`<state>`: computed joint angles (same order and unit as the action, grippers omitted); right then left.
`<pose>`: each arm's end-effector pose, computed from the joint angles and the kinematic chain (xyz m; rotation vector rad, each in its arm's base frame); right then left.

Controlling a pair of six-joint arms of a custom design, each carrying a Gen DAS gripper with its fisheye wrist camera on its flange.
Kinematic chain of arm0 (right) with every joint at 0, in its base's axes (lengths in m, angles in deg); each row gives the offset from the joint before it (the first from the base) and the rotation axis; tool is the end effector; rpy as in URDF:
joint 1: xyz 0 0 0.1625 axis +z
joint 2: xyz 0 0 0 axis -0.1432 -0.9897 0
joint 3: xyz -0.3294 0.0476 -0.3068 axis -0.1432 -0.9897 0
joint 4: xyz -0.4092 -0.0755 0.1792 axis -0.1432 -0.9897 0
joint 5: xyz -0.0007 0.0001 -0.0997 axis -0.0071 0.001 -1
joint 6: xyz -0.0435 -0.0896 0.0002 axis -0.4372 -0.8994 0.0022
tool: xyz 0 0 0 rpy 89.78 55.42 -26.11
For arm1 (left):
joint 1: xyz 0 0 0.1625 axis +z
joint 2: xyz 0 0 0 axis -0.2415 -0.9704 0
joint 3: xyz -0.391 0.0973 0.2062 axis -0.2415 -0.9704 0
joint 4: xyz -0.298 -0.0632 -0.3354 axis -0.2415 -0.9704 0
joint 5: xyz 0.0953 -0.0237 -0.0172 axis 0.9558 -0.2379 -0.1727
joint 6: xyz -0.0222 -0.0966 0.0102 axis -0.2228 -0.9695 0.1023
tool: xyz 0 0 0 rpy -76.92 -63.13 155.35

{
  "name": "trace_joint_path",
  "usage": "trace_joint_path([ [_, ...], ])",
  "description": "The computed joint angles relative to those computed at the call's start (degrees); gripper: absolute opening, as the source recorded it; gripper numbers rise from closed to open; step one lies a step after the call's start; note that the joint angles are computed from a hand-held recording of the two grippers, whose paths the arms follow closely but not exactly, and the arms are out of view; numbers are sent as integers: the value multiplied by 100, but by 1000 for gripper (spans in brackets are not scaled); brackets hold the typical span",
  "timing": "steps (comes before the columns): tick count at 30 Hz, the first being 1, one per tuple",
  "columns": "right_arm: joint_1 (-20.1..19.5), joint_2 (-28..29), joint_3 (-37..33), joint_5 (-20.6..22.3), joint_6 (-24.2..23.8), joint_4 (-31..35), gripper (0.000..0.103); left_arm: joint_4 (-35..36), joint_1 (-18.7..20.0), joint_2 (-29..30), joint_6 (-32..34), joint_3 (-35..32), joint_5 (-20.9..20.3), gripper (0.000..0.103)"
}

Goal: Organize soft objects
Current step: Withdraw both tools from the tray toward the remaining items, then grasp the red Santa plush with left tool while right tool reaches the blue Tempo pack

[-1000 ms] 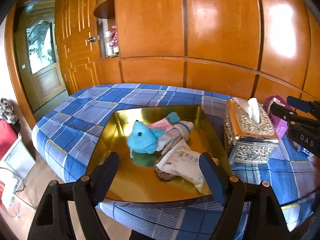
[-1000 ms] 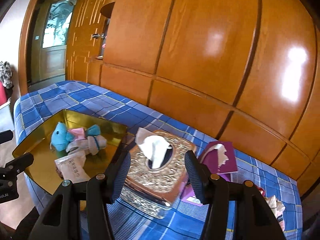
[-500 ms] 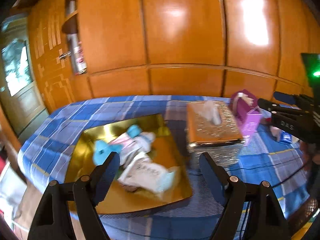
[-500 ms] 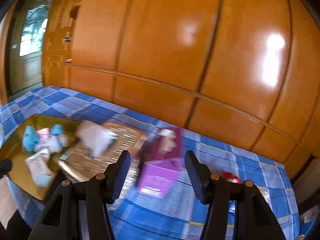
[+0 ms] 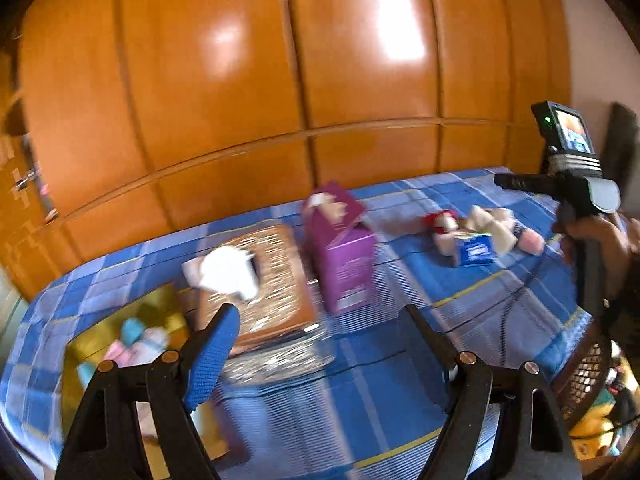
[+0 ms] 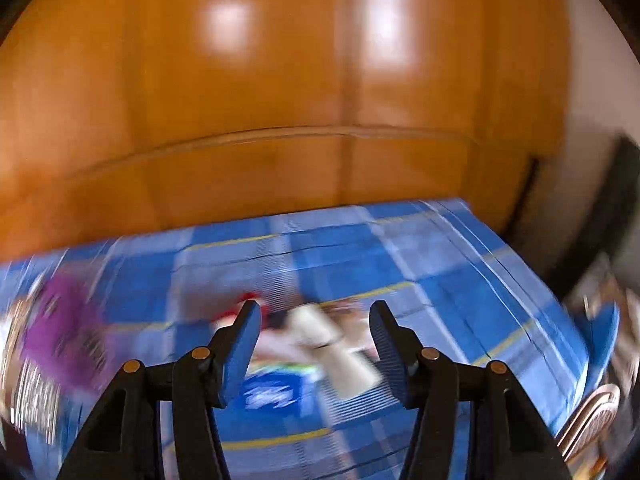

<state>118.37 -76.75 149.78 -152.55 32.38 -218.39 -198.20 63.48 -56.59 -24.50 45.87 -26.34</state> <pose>0.3263 -0.7067 0.1342 0.3422 -2.1425 1.1023 -0.1543 -0.5156 0.3549 0.5640 2.0855 -1.0147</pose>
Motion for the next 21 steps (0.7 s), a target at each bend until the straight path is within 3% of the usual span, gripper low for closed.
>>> trace_joint_path([
  [5, -387, -201, 81, 149, 849, -139, 57, 393, 77, 495, -36, -470, -586, 81],
  [8, -505, -349, 172, 346, 1424, 274, 57, 651, 165, 817, -193, -821, -954, 81],
  [14, -539, -387, 213, 537, 1547, 339, 57, 1047, 411, 1683, -258, -1721, -1459, 72],
  [21, -627, -526, 327, 772, 1971, 592, 57, 2034, 808, 2749, -874, -3126, -1816, 72],
])
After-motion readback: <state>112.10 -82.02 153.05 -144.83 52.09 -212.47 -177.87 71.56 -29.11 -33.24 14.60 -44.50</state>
